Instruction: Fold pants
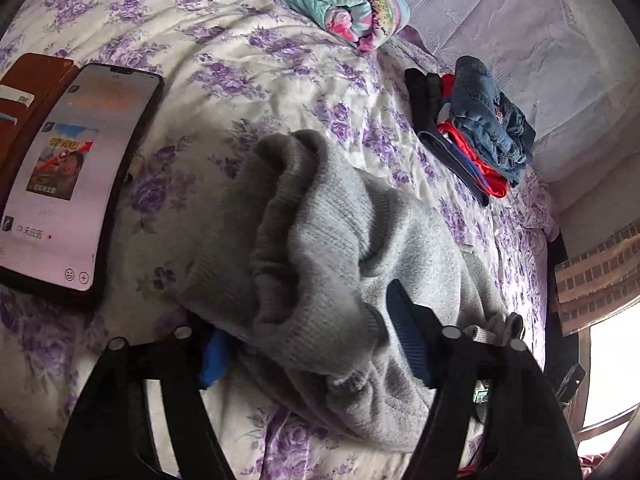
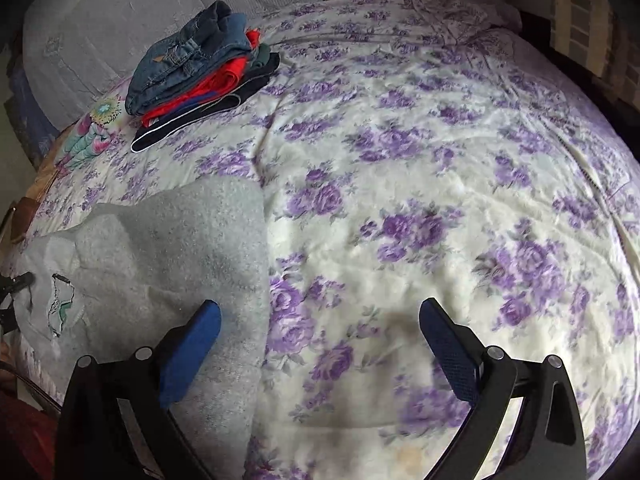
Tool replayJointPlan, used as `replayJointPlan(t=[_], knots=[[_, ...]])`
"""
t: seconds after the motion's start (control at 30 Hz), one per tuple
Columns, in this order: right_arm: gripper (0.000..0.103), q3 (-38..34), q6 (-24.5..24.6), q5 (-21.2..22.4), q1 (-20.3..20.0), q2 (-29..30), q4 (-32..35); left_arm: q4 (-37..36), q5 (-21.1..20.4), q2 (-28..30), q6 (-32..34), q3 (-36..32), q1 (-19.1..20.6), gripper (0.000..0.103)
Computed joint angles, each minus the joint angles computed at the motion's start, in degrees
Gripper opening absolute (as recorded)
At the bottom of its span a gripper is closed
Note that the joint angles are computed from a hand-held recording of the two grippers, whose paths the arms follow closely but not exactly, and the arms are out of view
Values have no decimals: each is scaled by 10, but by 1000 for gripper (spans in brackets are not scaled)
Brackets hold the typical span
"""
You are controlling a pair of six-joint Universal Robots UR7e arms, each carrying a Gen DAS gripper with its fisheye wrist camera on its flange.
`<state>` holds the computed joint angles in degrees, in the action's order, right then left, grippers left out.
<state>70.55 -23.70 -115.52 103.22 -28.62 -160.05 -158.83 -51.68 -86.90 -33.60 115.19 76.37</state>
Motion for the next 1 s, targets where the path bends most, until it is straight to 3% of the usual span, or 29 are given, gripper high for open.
replayJointPlan(t=[0.1,0.23,0.43,0.53,0.63,0.7,0.87,1.0], knots=[[100,-5,-5,4,-8,-5,-11,1,-7,-11,-8,8,-1,50],[100,-15,23,-5,-18,-7,7,29,57,-8,15,-2,-39,44],[100,4,48,43,-23,-24,3,38,136,9,91,-32,-115,42],[100,10,56,69,-24,-32,2,41,141,38,149,-66,-143,42],[100,20,69,92,-26,-42,-13,28,108,76,214,-103,-156,41],[100,29,75,97,-28,-50,-25,32,57,104,250,-131,-158,35],[100,67,90,92,-35,-74,-61,108,-62,199,326,-208,-139,34],[100,98,95,82,-38,-94,-79,151,-99,246,341,-244,-124,32]])
